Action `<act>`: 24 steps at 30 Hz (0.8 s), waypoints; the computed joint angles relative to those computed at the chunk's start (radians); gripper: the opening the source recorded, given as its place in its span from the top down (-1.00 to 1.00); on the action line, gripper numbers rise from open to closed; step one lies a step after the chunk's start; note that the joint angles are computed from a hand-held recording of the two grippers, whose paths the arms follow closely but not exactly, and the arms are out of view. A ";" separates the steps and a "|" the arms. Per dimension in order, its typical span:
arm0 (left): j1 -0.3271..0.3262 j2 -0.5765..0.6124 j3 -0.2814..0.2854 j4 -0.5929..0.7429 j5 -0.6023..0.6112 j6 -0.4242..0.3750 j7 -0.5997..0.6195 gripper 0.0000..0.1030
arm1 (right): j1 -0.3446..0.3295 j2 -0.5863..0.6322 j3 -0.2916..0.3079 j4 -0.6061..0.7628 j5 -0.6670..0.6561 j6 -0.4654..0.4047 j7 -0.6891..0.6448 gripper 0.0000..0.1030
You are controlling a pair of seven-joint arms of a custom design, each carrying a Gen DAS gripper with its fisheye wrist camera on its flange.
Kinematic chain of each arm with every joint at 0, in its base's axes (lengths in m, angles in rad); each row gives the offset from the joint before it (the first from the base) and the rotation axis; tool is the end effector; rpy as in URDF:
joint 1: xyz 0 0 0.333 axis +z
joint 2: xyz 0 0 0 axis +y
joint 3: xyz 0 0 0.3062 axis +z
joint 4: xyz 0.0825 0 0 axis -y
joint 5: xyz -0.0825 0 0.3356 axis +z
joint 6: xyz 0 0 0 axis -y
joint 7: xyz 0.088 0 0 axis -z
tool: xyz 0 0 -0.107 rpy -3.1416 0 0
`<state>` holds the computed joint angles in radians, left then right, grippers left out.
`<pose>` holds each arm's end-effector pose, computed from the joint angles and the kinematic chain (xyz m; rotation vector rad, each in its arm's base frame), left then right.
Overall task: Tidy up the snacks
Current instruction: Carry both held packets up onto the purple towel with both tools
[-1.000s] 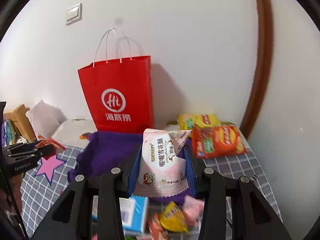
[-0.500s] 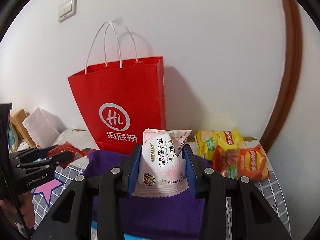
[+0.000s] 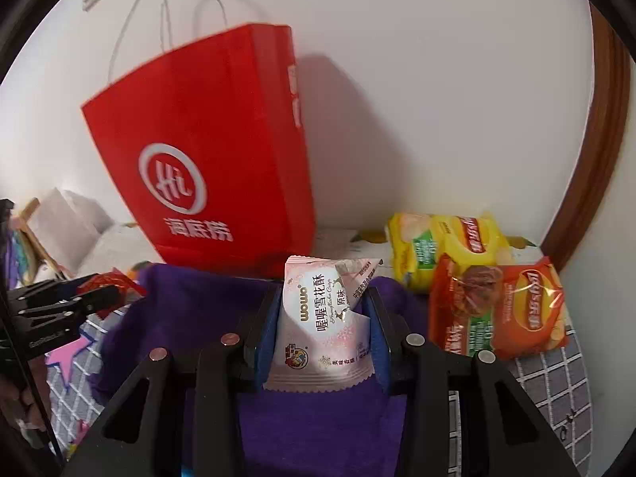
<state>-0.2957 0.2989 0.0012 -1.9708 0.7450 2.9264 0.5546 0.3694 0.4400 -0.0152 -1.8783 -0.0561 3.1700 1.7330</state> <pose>0.5649 -0.2161 0.4047 -1.8613 1.7842 -0.7537 0.6033 0.2300 0.4029 -1.8653 1.4441 -0.5683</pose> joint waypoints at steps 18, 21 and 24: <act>-0.008 0.029 -0.013 0.005 -0.158 -0.025 0.102 0.21 | -0.005 0.030 0.011 0.055 -0.034 -0.156 -0.044 0.21; -0.010 0.031 -0.015 0.008 -0.157 -0.031 0.104 0.21 | -0.008 0.034 0.013 0.056 -0.037 -0.147 -0.042 0.21; -0.012 0.033 -0.014 0.011 -0.153 -0.033 0.101 0.21 | -0.005 0.036 0.008 0.061 -0.042 -0.155 -0.035 0.21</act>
